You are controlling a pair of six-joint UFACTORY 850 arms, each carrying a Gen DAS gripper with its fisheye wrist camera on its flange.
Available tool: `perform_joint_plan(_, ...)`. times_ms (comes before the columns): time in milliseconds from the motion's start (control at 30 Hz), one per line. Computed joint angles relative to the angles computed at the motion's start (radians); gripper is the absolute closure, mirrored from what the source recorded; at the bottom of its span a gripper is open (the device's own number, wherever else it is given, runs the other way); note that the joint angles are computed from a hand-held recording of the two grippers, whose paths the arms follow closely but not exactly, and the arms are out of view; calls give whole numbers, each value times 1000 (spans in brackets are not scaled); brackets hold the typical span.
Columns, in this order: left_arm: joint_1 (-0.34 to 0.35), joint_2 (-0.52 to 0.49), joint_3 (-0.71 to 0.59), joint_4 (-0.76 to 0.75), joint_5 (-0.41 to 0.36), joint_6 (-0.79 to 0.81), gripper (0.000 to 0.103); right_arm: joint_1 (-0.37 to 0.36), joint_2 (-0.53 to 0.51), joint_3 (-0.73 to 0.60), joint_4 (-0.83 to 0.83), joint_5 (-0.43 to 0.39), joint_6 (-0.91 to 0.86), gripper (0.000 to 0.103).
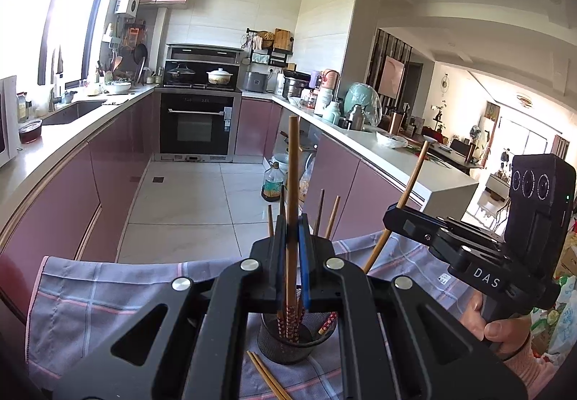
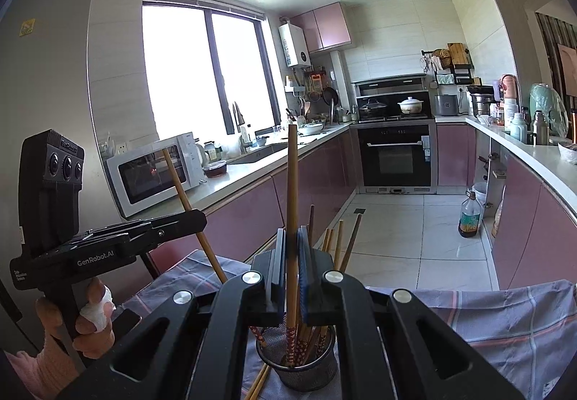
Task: Organize utensils
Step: 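Lower the left tool's chopstick into the mesh cup while the right tool lowers its own, then open both tools to release the chopsticks into the mesh cup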
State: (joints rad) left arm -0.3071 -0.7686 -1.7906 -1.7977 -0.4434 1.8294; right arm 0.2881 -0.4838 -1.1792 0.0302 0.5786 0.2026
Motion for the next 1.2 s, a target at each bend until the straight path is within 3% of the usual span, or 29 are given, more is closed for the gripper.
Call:
perform_joint_plan(300, -23, -98, -140, 405, 40, -345, 96, -1, -45, -49, -45, -92, 52, 98)
perform_joint_plan(533, -25, -152, -216, 611, 29, -519, 96, -2, -75, -92, -79, -174, 89, 98)
perform_joint_plan(867, -27, -290, -441, 921, -62, -834, 96, -5, -125, -160, -94, -277, 129, 97)
perform_joint_plan(1000, -22, -344, -526, 955, -95, -894, 96, -6, -128, -163, -38, -274, 93, 96)
perform_joint_plan(1067, -17, -372, -569, 963, -110, -921, 93, -8, -128, -162, -29, -266, 95, 89)
perform_joint_plan(1200, -15, -378, -565, 942, -102, -929, 86, -4, -121, -149, 53, -240, 28, 84)
